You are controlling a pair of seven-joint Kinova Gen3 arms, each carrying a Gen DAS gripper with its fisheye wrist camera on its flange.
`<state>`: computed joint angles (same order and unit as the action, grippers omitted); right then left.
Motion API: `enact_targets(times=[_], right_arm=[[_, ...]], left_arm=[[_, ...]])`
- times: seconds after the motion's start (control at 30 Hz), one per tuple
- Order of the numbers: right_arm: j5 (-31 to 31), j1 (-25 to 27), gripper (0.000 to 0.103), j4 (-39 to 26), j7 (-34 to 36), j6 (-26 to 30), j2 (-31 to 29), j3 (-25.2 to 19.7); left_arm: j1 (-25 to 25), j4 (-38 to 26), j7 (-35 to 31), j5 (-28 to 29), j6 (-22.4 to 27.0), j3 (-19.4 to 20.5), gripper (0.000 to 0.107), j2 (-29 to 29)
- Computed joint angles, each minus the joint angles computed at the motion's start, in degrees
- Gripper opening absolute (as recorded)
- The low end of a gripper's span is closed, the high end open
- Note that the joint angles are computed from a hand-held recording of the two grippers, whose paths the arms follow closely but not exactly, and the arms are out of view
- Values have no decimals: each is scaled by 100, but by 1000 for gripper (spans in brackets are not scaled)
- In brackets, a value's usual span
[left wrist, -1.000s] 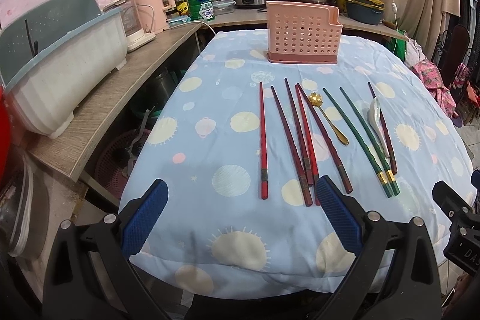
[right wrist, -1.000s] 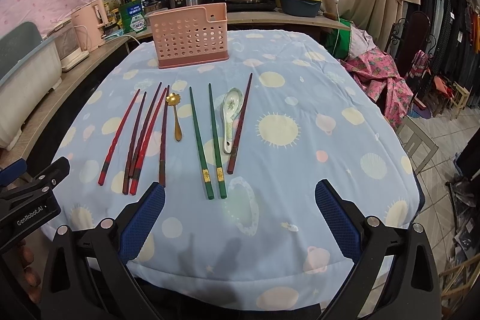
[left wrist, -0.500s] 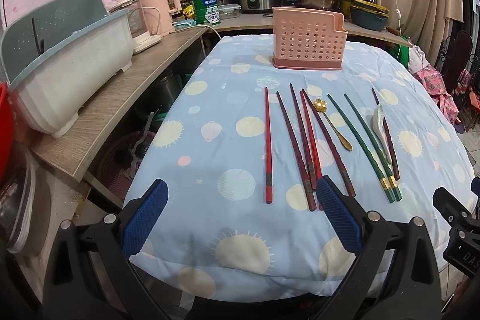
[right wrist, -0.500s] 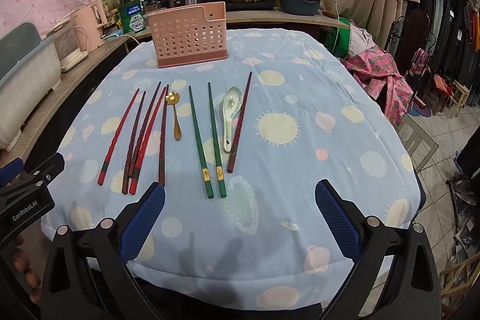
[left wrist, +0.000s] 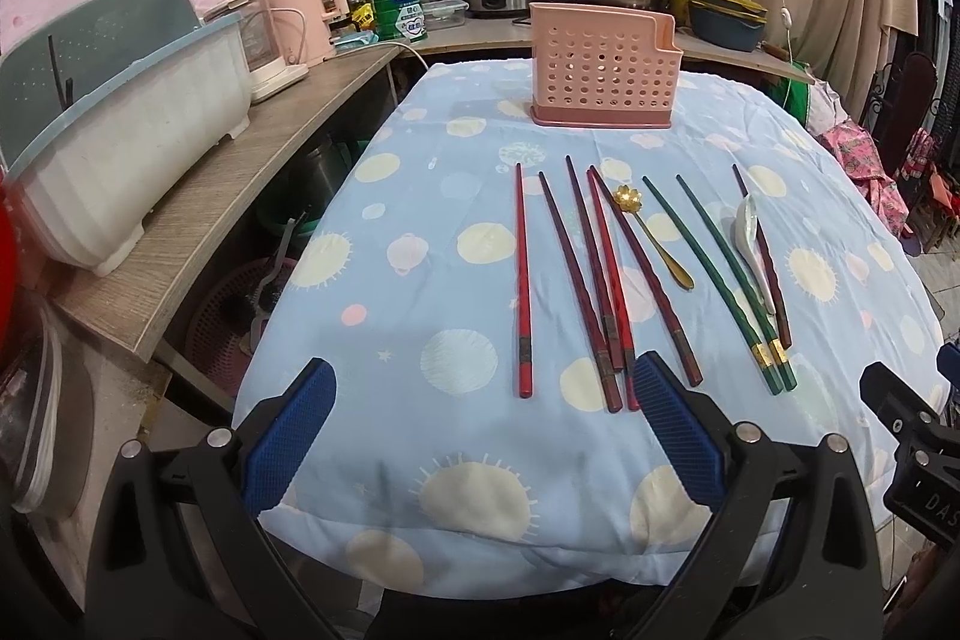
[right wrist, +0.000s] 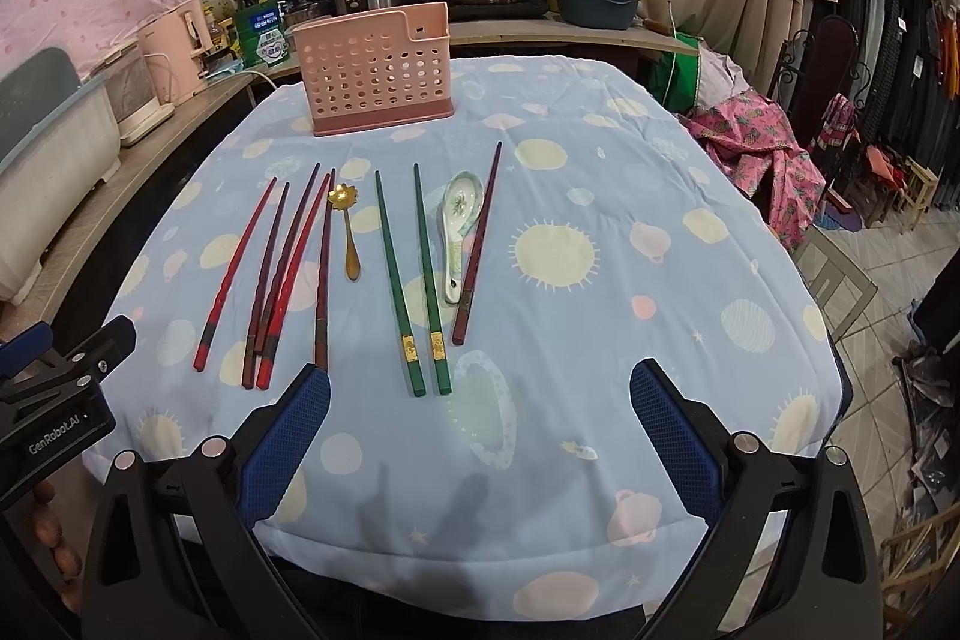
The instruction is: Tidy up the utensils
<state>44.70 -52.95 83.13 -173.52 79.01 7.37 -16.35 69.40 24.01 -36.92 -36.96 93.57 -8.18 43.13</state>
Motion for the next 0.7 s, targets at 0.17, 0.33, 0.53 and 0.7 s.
enact_targets(times=[0.17,0.33,0.53,0.7], right_arm=[[-6,13,96,31,-4,-30,-5,2],[-11,20,96,45,-11,-48,-9,2],[-13,30,96,56,-15,-56,-14,-2],[0,46,96,115,-70,-116,-7,4]], left_arm=[[-5,-34,-2,8,27,-8,95,24],[20,-75,41,-41,89,-67,95,56],[30,-26,64,-70,71,-60,95,32],[32,-40,6,-79,39,-45,95,30]])
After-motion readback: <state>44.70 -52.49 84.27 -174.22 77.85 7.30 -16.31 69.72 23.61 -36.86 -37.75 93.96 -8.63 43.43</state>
